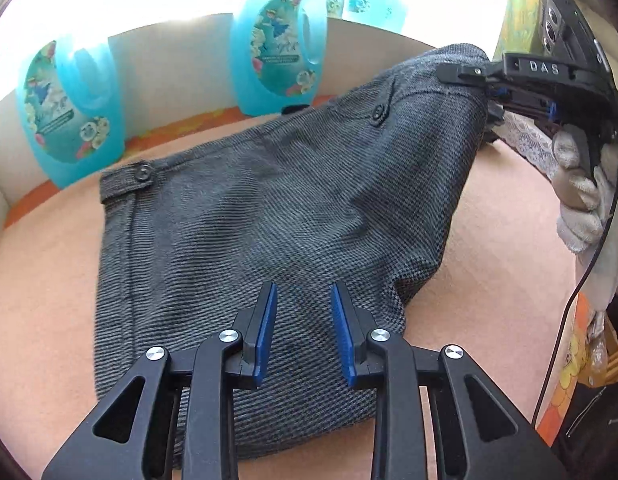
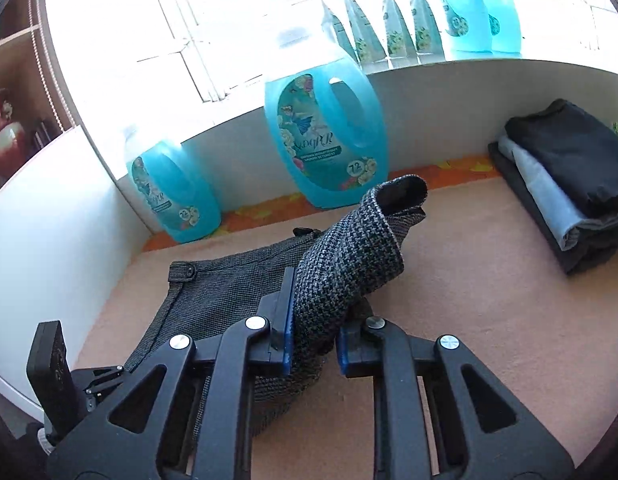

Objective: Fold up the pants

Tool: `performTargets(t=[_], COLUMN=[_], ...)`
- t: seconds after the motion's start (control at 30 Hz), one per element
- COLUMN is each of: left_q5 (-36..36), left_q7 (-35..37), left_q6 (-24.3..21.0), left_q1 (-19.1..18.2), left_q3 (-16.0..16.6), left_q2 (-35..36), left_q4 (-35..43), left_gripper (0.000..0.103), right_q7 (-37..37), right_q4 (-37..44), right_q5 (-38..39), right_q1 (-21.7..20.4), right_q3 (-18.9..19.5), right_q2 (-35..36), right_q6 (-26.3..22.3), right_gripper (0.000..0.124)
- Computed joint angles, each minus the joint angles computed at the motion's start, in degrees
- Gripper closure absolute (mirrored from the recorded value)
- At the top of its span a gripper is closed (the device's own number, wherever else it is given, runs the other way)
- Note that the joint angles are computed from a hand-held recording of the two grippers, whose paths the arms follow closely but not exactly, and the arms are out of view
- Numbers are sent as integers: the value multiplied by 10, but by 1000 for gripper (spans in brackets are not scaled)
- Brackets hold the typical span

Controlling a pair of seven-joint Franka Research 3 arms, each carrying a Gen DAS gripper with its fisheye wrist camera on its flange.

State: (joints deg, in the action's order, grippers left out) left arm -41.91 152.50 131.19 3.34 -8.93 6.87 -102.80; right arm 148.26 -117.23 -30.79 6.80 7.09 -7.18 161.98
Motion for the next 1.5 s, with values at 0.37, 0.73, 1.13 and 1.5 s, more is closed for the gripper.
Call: performTargets(t=[0.37, 0.73, 1.13, 1.5], left_q5=[-43, -60, -72, -108], left_q7=[-42, -55, -62, -18], left_q6=[39, 66, 60, 43], left_q1=[45, 76, 91, 74], left_q3=[30, 47, 48, 42], left_q2=[-10, -17, -10, -34], left_q4=[7, -2, 10, -3], left_gripper=[77, 77, 77, 77], right_q7=[-207, -422, -499, -587], right_q4=[152, 330, 360, 171], right_q5=[14, 111, 188, 425], right_q1=[99, 202, 239, 162], right_q3=[-3, -11, -39, -8], right_q2=[103, 266, 309, 163], right_q6=[-64, -169, -185, -14], right_gripper=[108, 111, 107, 77])
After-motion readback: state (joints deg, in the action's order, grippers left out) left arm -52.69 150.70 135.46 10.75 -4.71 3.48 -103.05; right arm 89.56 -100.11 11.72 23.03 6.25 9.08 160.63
